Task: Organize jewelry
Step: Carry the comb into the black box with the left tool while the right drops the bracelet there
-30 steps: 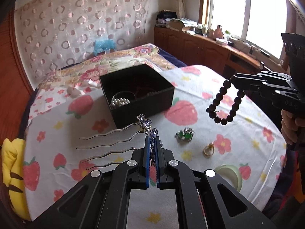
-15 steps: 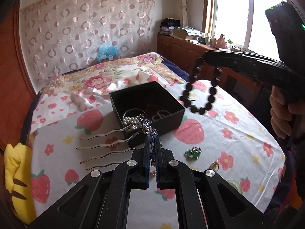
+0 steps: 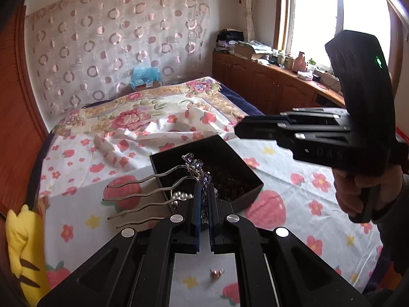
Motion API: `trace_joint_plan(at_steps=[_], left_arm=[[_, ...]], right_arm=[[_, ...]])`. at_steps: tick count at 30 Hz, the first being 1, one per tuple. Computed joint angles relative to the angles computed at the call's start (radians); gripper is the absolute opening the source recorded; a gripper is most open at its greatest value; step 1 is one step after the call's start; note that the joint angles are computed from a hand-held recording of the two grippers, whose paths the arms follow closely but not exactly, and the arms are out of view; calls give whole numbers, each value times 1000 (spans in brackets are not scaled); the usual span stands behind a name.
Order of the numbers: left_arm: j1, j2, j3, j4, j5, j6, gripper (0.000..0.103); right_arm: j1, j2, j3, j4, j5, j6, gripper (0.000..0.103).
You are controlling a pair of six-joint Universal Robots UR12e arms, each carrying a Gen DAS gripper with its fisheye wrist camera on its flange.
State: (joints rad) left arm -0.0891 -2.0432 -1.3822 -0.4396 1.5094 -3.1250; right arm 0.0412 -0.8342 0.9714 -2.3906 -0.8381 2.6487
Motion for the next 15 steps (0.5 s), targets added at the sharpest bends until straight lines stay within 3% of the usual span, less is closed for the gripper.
trace_joint_plan(at_steps=[15], left_arm=[[-13,-115,157,-104,-17,26,4]], right_arm=[[-42,-33,110,-88,-54,40,18]])
